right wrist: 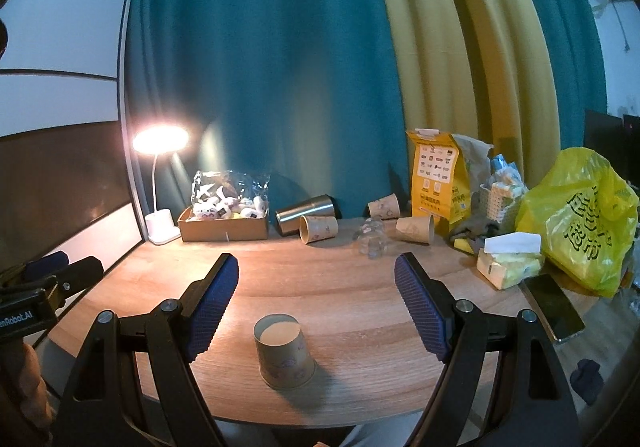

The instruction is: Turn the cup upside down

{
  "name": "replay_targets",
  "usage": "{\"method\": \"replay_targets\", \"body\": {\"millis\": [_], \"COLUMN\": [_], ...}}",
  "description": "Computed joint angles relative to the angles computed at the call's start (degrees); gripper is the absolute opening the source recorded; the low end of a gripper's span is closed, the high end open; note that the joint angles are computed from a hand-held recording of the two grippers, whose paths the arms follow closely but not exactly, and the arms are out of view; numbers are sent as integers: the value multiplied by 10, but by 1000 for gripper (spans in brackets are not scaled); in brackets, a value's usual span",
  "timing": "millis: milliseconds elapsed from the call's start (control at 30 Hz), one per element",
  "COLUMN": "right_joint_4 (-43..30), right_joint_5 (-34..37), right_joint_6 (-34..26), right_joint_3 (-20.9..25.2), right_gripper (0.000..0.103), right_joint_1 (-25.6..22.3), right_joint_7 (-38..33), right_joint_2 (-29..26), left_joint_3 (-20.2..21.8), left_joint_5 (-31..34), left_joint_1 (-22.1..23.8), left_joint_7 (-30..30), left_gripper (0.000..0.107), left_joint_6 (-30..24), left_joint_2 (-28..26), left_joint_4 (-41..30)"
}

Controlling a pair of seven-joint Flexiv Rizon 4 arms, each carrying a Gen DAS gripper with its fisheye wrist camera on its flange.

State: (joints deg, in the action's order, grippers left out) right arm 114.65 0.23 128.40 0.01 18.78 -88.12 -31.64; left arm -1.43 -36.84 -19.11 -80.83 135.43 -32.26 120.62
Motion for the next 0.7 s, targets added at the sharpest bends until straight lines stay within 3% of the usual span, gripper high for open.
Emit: {"method": "replay_targets", "body": {"millis": [700], "right_joint_4": [3], "right_joint_5": [-4], "right_joint_6": [-2], "right_joint_3": [2], "right_gripper": [83], "right_joint_1": [-6], "right_joint_7": [12], "right_joint_2": [1], "left_joint_3": [-1], "left_joint_5": [1], "left_joint_1": [-2], "left_joint_7": [8], "left_gripper": [90], "left_joint_6": [4], "left_joint_2": [4], "left_joint_4": [2]}}
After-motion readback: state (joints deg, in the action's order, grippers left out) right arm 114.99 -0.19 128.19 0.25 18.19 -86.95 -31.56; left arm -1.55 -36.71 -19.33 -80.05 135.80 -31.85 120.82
